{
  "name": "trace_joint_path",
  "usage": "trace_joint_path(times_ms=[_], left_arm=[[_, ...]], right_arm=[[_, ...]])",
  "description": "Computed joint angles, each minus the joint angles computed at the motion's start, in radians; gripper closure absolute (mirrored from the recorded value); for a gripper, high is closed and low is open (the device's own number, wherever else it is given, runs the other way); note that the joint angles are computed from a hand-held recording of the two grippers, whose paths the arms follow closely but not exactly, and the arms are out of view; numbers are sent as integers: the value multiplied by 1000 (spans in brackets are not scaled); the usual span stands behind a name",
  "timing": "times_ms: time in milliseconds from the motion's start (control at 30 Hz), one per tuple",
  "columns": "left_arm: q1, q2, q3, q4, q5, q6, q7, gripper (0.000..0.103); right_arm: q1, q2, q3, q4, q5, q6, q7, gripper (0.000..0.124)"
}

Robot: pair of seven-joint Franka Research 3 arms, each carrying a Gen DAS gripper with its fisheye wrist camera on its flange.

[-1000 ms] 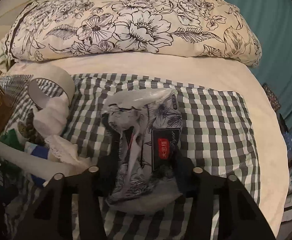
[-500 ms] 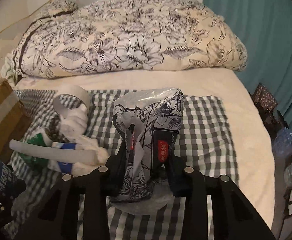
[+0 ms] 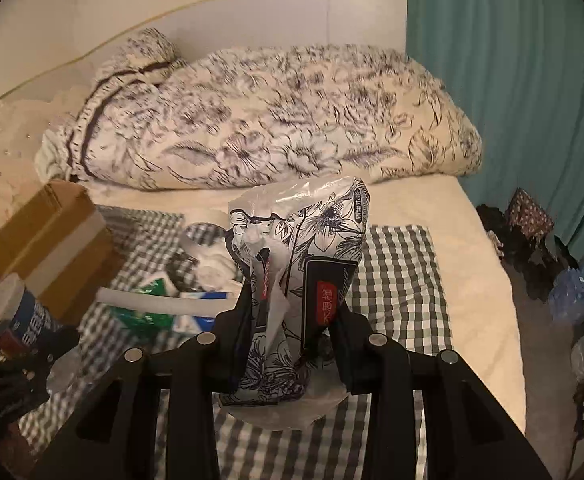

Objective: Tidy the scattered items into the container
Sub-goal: 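Carry the swab tub and tissue pack over the cardboard box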

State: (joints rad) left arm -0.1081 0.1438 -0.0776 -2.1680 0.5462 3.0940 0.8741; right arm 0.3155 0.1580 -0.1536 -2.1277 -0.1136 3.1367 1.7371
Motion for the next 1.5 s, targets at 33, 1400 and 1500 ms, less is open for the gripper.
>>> trace_joint_path(times_ms=[33, 1400, 1500], left_arm=[[-1, -13, 5, -8, 7, 3, -6, 41], [174, -394, -7, -199, -162, 34, 239, 41], [179, -395, 5, -199, -176, 32, 257, 41]], right_arm=[[11, -20, -7, -15, -10, 6, 10, 89], [-194, -247, 365, -42, -401, -34, 438, 89], [-157, -223, 345, -21, -368, -32, 413, 89]])
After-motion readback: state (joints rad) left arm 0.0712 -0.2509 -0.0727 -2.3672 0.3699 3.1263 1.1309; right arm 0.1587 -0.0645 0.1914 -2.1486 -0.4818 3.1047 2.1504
